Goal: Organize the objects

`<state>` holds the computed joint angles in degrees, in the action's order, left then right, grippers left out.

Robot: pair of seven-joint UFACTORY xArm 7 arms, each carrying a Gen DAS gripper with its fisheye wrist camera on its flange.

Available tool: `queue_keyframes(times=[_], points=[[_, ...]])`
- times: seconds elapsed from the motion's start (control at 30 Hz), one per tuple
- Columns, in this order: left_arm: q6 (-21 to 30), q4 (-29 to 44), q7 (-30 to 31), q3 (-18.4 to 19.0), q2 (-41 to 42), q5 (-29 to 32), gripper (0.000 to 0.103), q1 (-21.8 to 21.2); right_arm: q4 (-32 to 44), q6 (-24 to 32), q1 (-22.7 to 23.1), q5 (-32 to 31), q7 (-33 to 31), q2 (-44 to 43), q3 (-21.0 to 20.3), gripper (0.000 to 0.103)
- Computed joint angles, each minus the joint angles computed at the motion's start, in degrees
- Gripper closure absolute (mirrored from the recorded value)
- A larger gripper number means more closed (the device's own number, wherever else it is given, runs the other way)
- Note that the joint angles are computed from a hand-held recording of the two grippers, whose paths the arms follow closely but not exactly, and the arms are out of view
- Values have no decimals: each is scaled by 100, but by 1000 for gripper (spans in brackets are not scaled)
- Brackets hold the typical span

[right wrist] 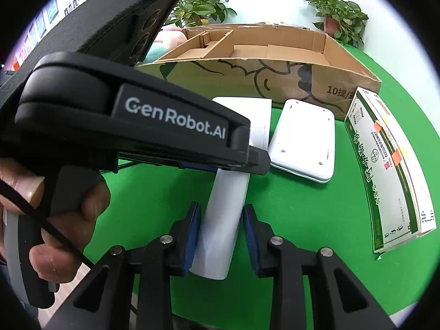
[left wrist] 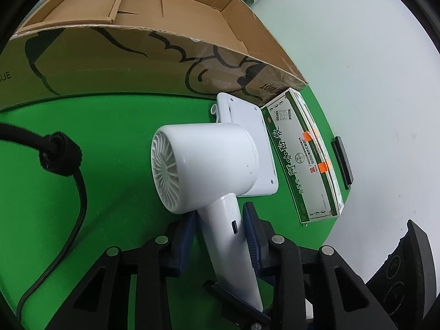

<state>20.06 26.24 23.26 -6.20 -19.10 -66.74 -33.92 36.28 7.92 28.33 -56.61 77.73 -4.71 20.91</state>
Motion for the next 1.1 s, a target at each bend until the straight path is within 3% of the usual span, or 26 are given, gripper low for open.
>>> queue_keyframes(times=[0.1,0.17,0.4,0.67,0.93,1.1], points=[[-144,-44,42,-55,-100,-196,72,-97,-155,170,46,-173,419,-259,216,74],[-251,-120,-171,-129,-354,-19,72,-86,-167,241,-39,-449,688,-401,333,75],[-327,-180,-1398,-252,-1208,1404,72,116,115,376,-240,-1138,1029,-674,444,75],[-93,137,-2271,-99,-1652,2756,72,335,463,451,-422,-1617,1204,-870,498,76],[164,866,-2796,164,-1587,3869,72,463,780,368,-617,-2170,1442,-992,500,76],[242,1355,-2717,375,-1276,4143,72,471,1223,331,-619,-2517,1465,-711,262,76]])
